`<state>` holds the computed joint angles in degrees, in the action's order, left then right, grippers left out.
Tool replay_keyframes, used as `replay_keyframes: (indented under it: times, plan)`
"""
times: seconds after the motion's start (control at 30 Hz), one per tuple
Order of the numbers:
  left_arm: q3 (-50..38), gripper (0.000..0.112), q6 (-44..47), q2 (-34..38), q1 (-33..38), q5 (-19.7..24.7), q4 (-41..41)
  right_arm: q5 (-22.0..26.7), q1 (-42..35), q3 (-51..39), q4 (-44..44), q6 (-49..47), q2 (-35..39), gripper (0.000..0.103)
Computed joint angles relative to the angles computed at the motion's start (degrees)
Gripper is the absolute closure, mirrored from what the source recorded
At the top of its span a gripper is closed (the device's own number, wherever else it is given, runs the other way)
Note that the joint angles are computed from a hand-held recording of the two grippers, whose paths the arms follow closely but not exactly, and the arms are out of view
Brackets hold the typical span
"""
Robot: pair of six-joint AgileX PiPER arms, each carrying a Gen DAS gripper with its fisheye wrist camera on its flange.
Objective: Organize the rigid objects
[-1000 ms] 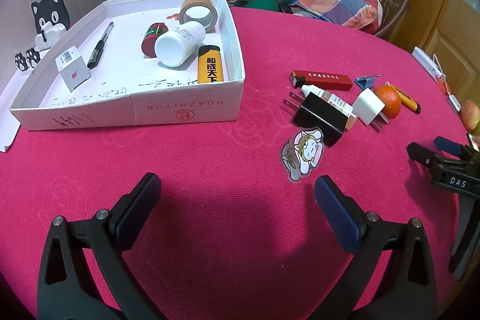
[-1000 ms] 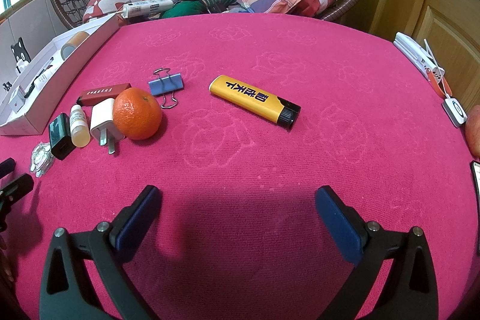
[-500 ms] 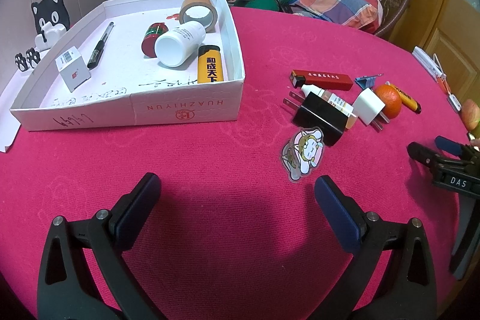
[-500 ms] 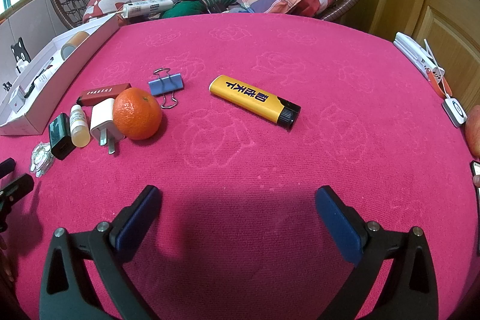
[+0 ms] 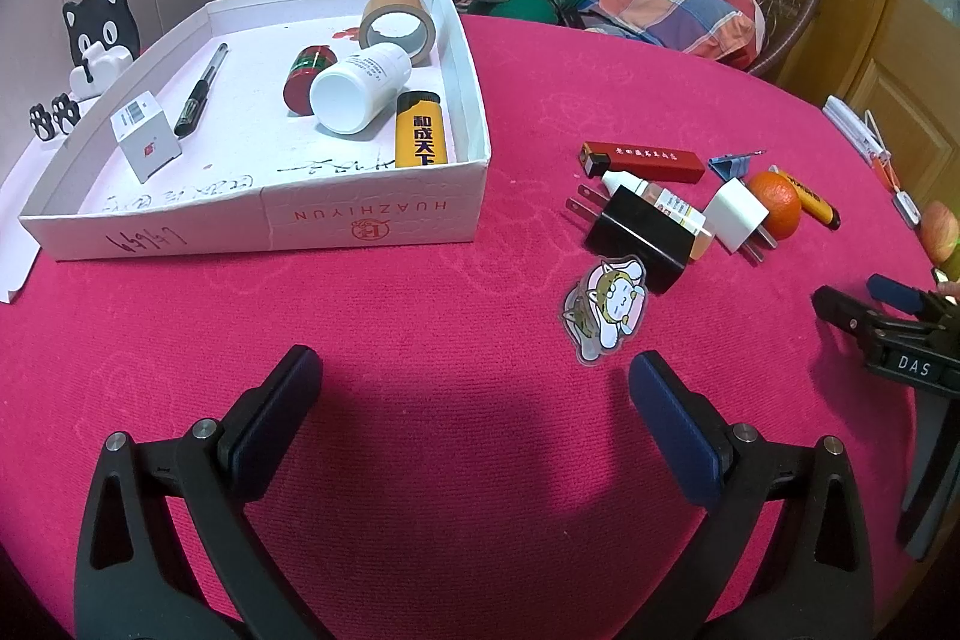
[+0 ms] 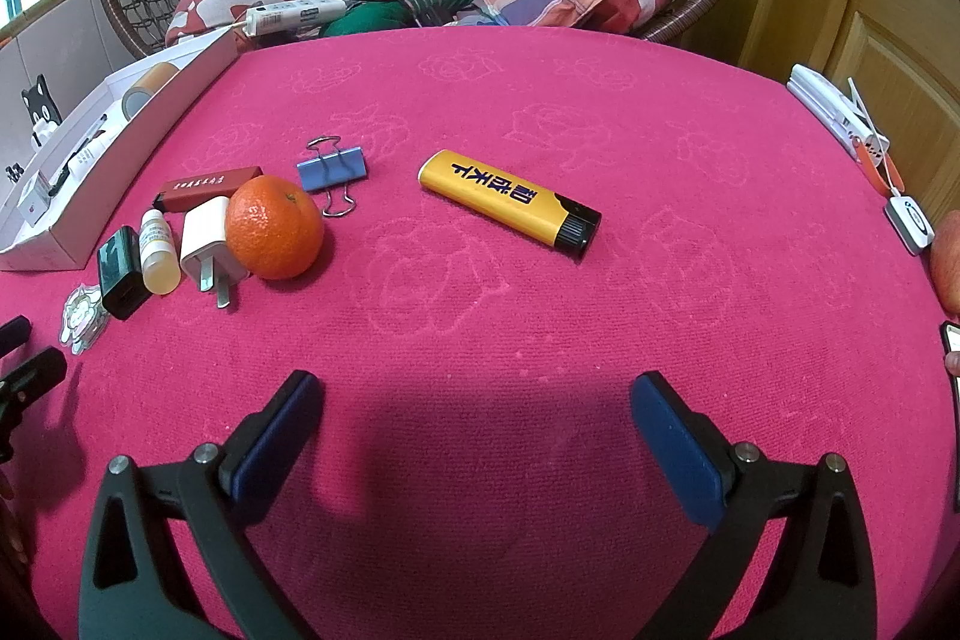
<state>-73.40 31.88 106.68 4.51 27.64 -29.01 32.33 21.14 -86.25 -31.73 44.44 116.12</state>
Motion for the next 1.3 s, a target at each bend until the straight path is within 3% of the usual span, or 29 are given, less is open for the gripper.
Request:
replay_keyframes:
  times: [1.3]
  plan:
    - [-0.1,0.009,0.9,0.1,0.4,0.3,-0.9,0.0,-0.1,0.0,0.1,-0.2,0.0,0.000]
